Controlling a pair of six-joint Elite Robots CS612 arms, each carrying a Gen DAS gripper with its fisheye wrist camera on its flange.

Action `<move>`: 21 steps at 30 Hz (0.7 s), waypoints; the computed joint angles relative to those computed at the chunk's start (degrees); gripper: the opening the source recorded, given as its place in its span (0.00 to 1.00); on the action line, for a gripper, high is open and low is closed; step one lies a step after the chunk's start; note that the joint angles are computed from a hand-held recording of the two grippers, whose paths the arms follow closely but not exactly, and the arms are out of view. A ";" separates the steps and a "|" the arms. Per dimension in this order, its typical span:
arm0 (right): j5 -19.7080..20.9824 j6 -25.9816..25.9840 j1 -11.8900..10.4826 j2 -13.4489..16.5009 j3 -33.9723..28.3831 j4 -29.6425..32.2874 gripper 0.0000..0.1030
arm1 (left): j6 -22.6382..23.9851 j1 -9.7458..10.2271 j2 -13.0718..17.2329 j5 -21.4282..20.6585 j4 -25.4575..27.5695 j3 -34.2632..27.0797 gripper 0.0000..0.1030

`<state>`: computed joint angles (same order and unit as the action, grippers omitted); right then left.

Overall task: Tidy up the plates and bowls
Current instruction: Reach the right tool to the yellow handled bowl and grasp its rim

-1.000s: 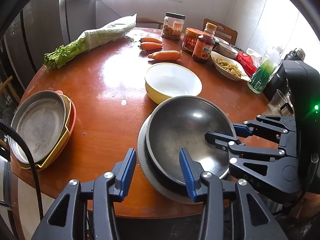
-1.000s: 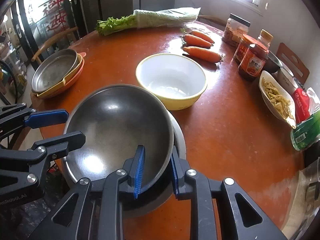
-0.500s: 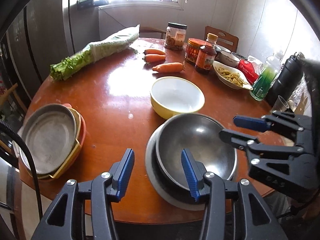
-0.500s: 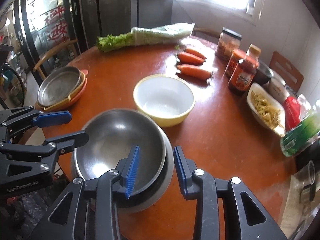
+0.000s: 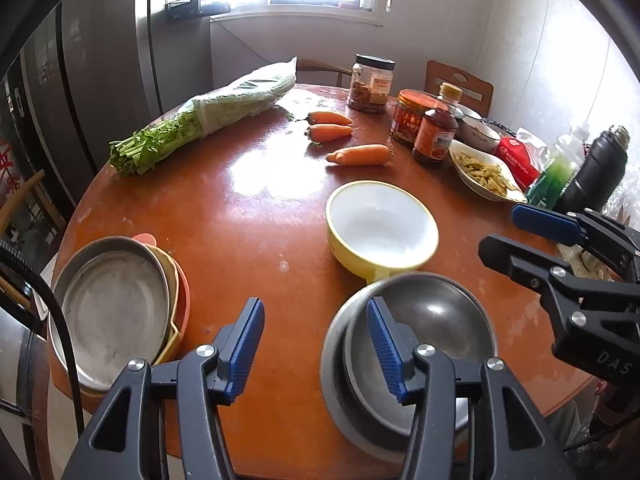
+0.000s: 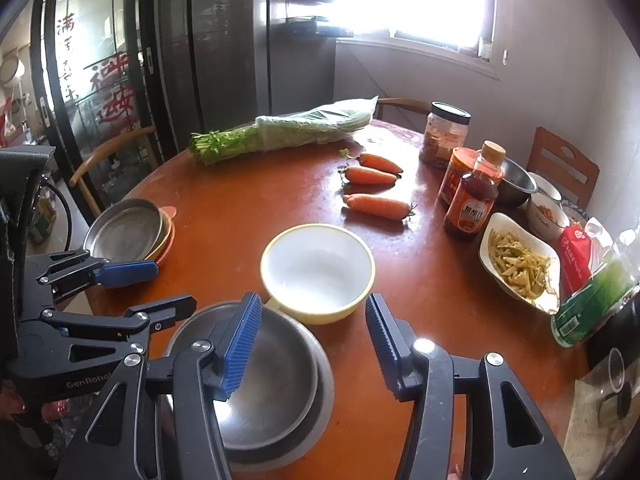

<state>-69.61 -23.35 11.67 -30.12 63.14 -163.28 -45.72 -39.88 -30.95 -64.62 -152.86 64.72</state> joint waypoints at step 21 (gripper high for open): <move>-2.55 1.75 0.35 5.92 -12.85 8.82 0.60 | 0.82 3.18 4.24 -2.71 6.52 -9.25 0.54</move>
